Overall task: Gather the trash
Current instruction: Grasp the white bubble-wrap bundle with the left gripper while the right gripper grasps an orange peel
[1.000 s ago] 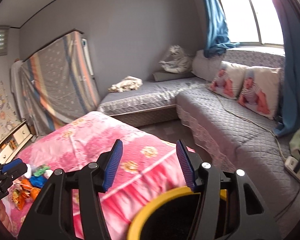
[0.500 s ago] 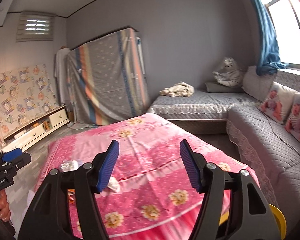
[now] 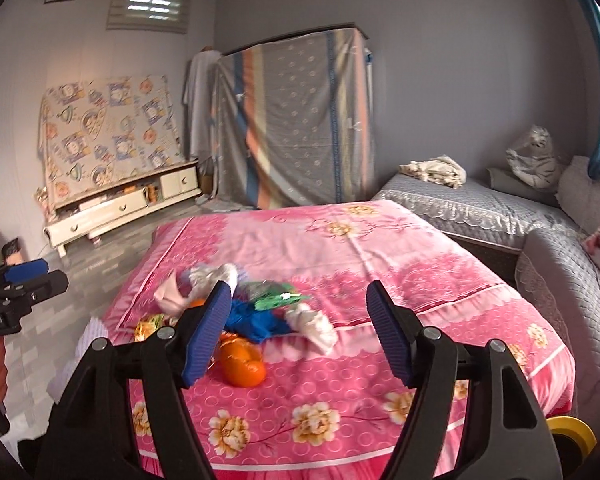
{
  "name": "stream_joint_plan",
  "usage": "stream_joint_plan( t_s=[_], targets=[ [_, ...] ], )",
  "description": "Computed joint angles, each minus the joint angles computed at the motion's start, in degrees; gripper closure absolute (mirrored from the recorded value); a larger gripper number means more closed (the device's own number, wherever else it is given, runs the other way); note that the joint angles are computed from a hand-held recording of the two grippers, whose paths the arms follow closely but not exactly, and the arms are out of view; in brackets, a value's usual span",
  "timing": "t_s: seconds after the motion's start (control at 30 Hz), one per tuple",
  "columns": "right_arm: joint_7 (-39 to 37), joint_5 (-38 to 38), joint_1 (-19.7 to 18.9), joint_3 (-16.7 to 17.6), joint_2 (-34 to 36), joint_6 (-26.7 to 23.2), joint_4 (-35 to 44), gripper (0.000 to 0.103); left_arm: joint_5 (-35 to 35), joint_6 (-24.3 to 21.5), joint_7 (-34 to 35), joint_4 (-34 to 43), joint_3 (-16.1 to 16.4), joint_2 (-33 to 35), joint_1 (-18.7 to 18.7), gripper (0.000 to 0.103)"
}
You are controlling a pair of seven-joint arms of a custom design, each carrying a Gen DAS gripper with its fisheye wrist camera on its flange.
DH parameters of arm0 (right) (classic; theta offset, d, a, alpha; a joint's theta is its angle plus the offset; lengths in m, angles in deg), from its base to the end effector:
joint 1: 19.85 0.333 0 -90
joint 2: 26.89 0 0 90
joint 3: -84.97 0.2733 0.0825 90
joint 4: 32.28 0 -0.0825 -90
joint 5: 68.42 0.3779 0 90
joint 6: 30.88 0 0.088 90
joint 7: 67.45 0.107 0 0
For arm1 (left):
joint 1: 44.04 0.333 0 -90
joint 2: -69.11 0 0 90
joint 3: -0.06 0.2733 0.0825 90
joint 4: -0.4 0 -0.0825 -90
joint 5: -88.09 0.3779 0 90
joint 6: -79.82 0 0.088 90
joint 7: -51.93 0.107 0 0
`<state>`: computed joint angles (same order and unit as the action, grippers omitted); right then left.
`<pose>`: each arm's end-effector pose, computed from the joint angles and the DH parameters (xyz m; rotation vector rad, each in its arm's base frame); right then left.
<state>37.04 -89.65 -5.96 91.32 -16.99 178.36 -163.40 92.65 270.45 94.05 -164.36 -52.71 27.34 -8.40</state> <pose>0.5055 0.2342 0.3841 -1.7583 1.0075 -0.6426 0.3894 -0.1062 0.3893 -1.7952 1.3171 -0.8632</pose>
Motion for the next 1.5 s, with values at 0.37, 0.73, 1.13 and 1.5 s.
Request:
stream_joint_plan(
  t_s=[0.37, 0.73, 1.13, 1.5],
  targets=[
    [-5.81, -0.50, 1.89, 1.27, 5.11, -3.32, 2.35, 0.033, -1.33, 0.48, 1.66, -3.48, 3.29, 6.90, -1.67, 0.022],
    [-15.16, 4.57, 4.07, 2.25, 10.56, -10.57, 7.40, 0.033, -3.50, 0.29, 5.84, -2.21, 2.81, 13.29, 0.36, 0.021],
    [-19.98, 8.06, 3.11, 5.12, 15.82, -16.76, 14.03, 0.034, -6.18, 1.17, 8.52, -1.12, 0.78, 17.81, 4.32, 0.022],
    [-27.00, 11.49, -6.85, 16.47, 20.48, -24.44, 19.94, 0.051, -8.09, 0.09, 14.17, 2.13, -0.07, 24.60, 6.40, 0.043]
  ],
)
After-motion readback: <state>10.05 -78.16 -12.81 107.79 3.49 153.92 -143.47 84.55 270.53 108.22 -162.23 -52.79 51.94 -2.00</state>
